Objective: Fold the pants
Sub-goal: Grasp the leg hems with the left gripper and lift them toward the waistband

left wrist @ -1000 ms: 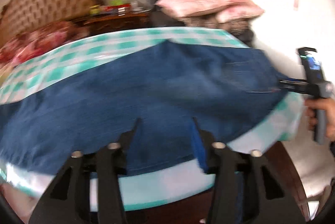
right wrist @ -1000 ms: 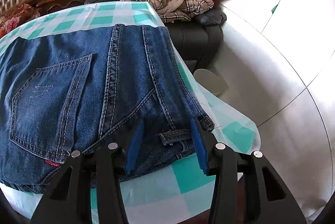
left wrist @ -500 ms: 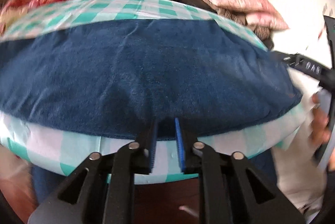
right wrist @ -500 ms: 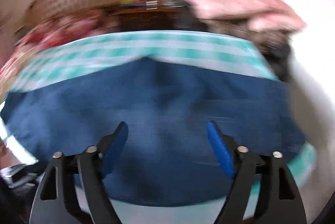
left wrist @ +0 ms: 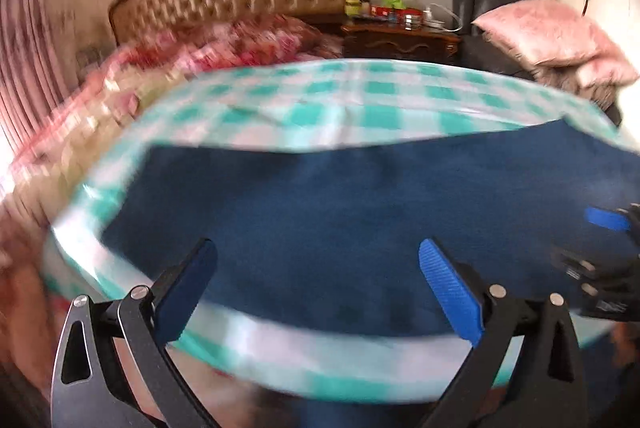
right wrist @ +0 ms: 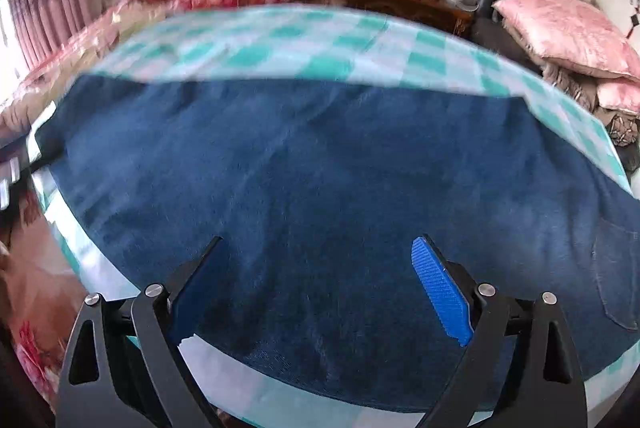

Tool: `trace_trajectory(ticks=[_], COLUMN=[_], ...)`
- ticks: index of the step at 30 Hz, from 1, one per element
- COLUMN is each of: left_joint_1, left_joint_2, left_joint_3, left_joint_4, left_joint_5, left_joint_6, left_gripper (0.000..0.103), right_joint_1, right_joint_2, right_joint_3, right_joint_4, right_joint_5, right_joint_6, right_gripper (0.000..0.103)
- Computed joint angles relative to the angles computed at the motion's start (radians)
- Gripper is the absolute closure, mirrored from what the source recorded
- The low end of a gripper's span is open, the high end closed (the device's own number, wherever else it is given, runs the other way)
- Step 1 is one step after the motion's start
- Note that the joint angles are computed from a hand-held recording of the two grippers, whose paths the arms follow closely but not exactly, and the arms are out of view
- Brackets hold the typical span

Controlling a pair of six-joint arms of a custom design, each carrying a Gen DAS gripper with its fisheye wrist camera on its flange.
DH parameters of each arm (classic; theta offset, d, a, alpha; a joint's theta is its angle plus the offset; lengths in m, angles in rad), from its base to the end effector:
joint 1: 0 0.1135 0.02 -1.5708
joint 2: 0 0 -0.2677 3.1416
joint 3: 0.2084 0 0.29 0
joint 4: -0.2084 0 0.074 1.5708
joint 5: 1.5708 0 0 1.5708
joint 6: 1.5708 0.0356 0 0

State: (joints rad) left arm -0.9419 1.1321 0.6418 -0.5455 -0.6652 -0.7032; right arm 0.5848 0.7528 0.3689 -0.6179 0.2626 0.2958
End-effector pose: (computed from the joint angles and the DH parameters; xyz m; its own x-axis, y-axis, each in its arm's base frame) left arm 0.1571 -0.1786 0.1874 -0.6777 0.0668 -0.7323 0.0169 0.9970 0.0753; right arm 0.1457 0.0854 0.1546 -0.7933 -0.1876 -0.5791 -0.1936 0.9797 -0.0521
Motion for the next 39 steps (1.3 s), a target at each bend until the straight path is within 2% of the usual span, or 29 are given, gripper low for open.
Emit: trace_trajectory(ticks=[2,3,4,6,7,9,10,14,15,19,22,26,30,33,35,36,39], left_joint_1=[0.174,0.232,0.301,0.425,0.511,0.613,0.665,0.797,0.808,0.864,0.883,0.912,0.927,0.990,1.045,1.078,1.226], left_joint_2=[-0.077,-0.057,0.005,0.077,0.135,0.228,0.275,0.331,0.346,0.349,0.208,-0.024,-0.210,-0.245,-0.320,-0.359,-0.521], left_joint_3=[-0.071,-0.067,-0.039,-0.020,-0.003,0.037,0.059,0.095,0.114,0.127,0.051,-0.074,-0.205,-0.262,-0.289,-0.297,-0.322], left_joint_4=[0.147,0.151,0.154,0.217,0.257,0.285,0.297,0.323,0.316,0.316,0.341,0.295,0.225,0.198,0.165,0.148,0.060], left_joint_5=[0.169,0.181,0.182,0.260,0.316,0.383,0.416,0.528,0.507,0.550,0.585,0.607,0.620,0.619,0.609,0.631,0.772], left_joint_6=[0.174,0.200,0.241,0.336,0.371,0.419,0.448,0.501,0.512,0.503,0.495,0.476,0.509,0.532,0.524,0.522,0.524], left_gripper=[0.002,0.009,0.029,0.046,0.050,0.076,0.080,0.079,0.079,0.080,0.080,0.080,0.080,0.080,0.078,0.072,0.071], right_joint_1=[-0.038,-0.027,-0.011,-0.028,-0.029,-0.035,-0.048,-0.049,-0.047,-0.048,-0.034,-0.065,-0.075,-0.055,-0.040,-0.032,-0.052], right_joint_2=[0.010,-0.002,-0.006,0.004,0.012,0.021,0.022,0.024,0.030,0.061,0.043,0.034,0.206,0.353,0.435,0.492,0.570], right_joint_3=[-0.020,-0.028,-0.031,-0.017,-0.010,-0.006,-0.008,-0.017,-0.014,0.014,0.041,0.094,0.184,0.243,0.273,0.292,0.312], right_joint_4=[0.023,0.022,0.021,0.000,-0.006,-0.009,-0.004,0.012,0.014,-0.007,-0.017,0.009,0.108,0.171,0.197,0.213,0.238], right_joint_5=[-0.044,-0.026,-0.007,-0.028,-0.026,-0.026,-0.038,-0.043,-0.041,-0.041,-0.018,-0.033,-0.027,0.020,0.059,0.091,0.110], right_joint_6=[0.004,-0.009,-0.008,-0.001,0.000,-0.006,-0.014,-0.025,-0.023,-0.018,-0.056,-0.107,-0.157,-0.175,-0.185,-0.193,-0.197], right_gripper=[0.012,0.011,0.011,0.010,0.008,0.007,0.007,0.006,0.006,0.009,0.010,0.009,0.009,0.010,0.011,0.011,0.011])
